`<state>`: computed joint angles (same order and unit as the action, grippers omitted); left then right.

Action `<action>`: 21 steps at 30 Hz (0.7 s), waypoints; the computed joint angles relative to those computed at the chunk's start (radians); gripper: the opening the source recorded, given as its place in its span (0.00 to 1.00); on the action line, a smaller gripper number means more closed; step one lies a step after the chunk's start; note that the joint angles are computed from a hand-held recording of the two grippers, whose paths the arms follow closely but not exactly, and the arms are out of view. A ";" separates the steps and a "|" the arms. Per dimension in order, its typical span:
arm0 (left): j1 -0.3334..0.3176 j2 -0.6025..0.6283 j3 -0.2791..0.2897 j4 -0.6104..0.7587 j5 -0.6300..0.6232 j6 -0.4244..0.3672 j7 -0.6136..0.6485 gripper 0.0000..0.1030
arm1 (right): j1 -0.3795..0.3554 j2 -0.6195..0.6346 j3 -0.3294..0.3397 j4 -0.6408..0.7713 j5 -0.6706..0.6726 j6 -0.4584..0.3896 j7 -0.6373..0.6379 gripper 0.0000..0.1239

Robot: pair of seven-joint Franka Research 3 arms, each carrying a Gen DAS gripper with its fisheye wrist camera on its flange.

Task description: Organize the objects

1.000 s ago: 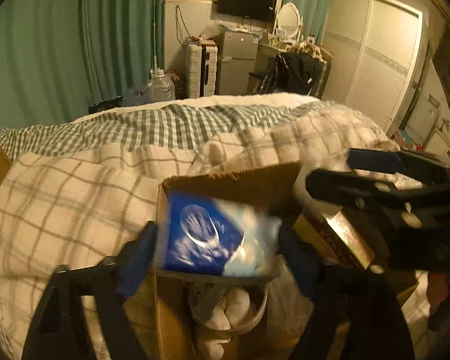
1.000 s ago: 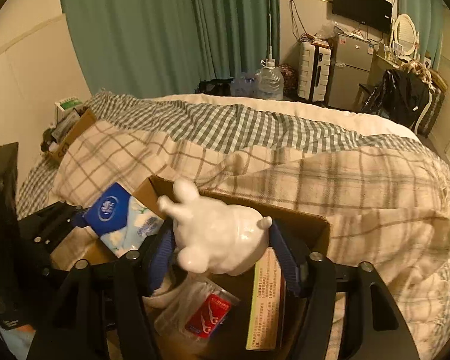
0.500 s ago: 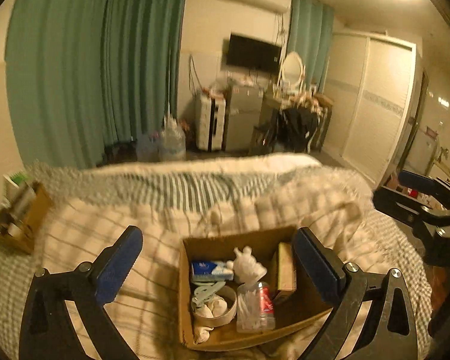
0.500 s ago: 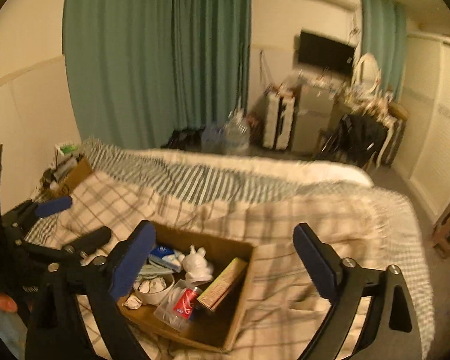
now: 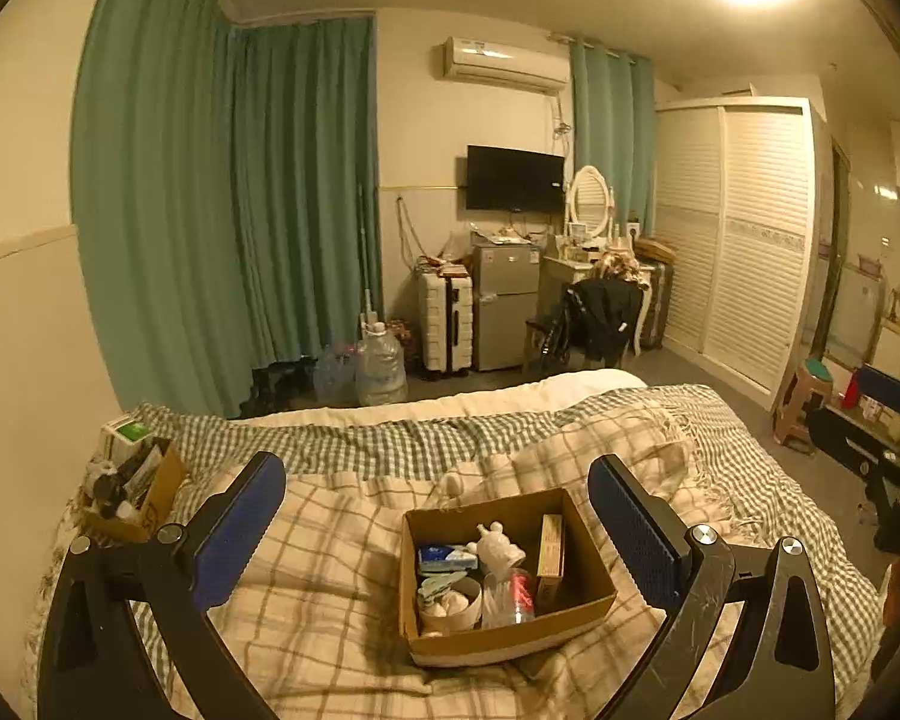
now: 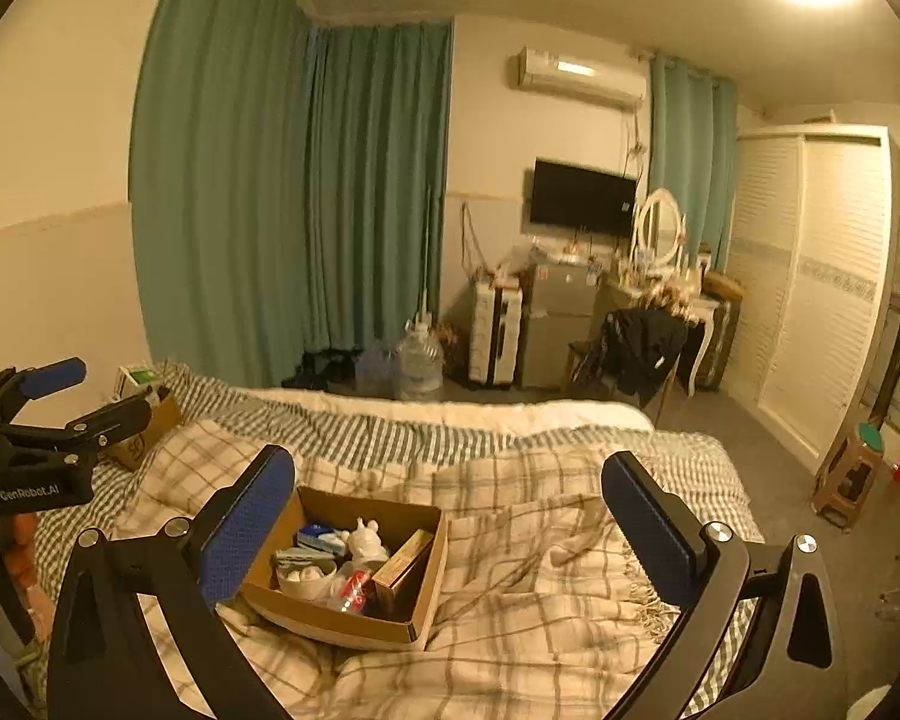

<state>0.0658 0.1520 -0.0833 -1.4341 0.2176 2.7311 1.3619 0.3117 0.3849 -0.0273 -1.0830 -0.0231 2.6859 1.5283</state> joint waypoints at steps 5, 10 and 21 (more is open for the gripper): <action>-0.024 -0.052 0.041 -0.134 0.198 0.099 -0.176 1.00 | 0.029 -0.077 -0.038 -0.182 -0.076 0.081 0.095 0.83; -0.025 -0.068 0.065 -0.268 0.356 0.227 -0.417 1.00 | 0.024 -0.074 -0.037 -0.300 -0.087 0.169 0.146 0.83; -0.031 -0.037 0.104 -0.371 0.863 0.333 -0.948 1.00 | 0.094 0.022 -0.101 -0.355 -0.161 0.236 0.194 0.83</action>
